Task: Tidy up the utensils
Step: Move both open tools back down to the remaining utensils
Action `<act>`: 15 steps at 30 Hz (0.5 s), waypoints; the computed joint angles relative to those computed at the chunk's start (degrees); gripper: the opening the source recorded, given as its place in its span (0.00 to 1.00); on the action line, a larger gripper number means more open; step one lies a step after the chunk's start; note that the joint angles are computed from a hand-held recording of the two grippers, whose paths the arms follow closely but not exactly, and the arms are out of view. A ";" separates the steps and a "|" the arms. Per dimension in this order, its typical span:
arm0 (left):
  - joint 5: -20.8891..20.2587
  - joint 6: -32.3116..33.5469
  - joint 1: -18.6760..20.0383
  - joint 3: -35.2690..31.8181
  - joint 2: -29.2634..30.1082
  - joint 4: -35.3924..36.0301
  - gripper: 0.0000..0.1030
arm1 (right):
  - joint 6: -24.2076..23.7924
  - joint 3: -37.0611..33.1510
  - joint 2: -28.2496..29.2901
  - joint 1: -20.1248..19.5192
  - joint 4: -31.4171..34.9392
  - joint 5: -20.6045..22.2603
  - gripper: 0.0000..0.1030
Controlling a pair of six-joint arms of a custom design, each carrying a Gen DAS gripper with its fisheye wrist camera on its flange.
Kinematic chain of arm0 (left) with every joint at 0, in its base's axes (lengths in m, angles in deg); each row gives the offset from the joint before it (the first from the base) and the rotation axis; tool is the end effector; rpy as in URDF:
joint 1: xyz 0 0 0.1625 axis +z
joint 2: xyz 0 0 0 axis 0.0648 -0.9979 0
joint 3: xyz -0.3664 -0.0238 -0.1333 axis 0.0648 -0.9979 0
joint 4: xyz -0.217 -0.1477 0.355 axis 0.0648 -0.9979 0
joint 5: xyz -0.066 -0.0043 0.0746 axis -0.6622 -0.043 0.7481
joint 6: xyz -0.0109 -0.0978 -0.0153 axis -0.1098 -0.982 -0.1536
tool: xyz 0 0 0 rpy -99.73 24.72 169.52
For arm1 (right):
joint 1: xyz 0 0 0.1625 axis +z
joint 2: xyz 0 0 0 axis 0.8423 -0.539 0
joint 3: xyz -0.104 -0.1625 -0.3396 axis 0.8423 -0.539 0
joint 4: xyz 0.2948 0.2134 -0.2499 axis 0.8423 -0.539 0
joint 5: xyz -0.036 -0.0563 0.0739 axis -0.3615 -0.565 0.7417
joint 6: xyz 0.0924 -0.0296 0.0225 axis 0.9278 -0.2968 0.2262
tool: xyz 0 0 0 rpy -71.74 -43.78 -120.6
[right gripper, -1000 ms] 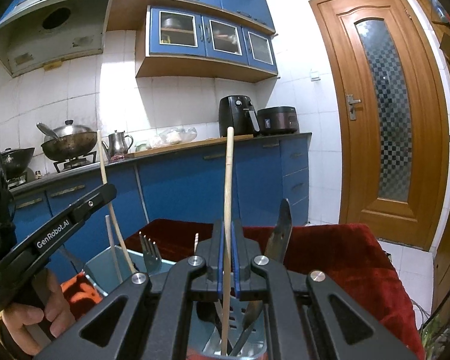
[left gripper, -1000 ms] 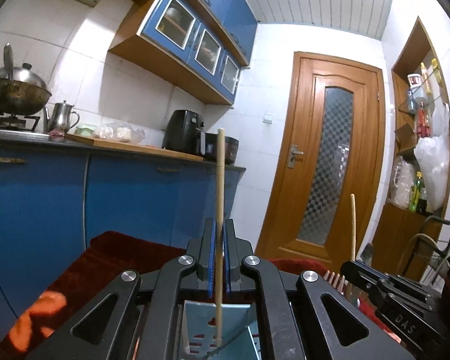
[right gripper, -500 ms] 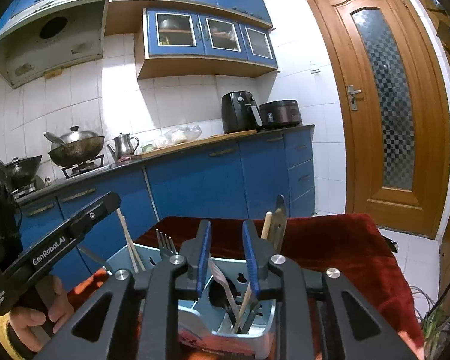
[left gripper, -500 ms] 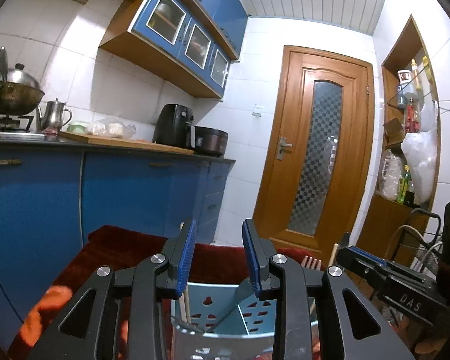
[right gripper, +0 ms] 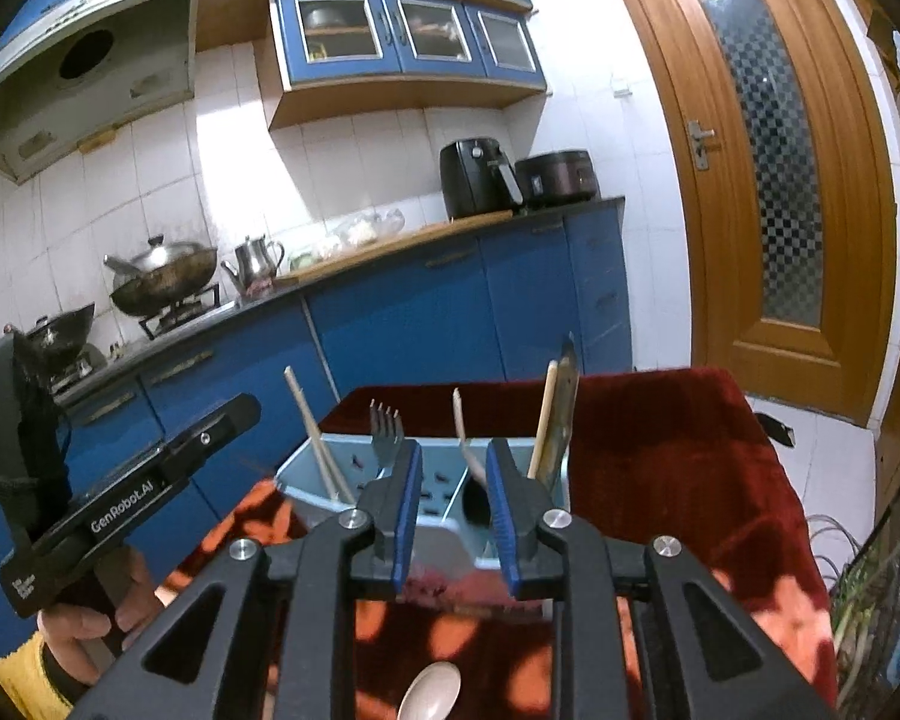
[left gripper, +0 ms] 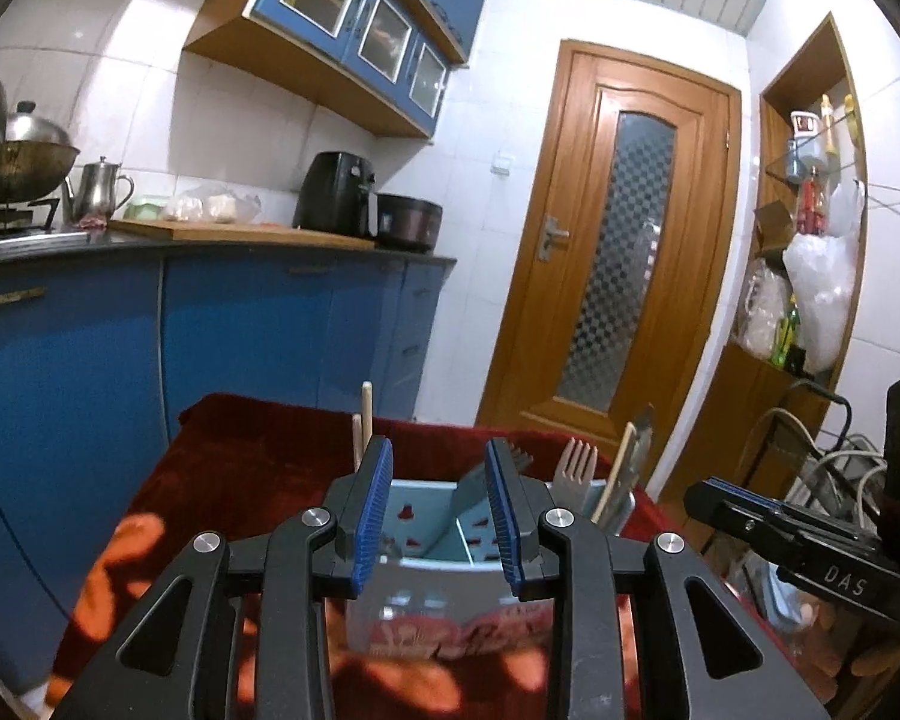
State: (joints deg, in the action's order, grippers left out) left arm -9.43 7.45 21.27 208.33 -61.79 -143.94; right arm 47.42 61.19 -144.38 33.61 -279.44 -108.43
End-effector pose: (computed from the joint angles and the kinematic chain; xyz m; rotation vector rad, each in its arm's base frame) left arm -0.2632 -0.3710 0.0468 0.4848 2.1558 -1.5652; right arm 0.1422 -0.3867 0.1986 0.8971 -2.4749 1.1862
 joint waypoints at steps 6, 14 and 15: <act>1.40 -15.93 -2.41 5.43 -6.11 18.32 0.32 | 0.56 1.51 -2.59 1.92 4.84 -5.64 0.25; -0.17 -38.26 -5.13 11.52 -16.84 47.09 0.31 | 3.43 3.97 -5.33 2.18 9.94 -9.88 0.25; -0.98 -40.22 -5.55 12.14 -18.16 49.95 0.31 | 4.03 4.33 -5.75 2.16 10.59 -10.40 0.25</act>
State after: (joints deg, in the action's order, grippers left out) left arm -10.41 -32.77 15.72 220.47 -79.95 -93.99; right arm 51.45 65.52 -150.12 35.77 -268.85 -118.83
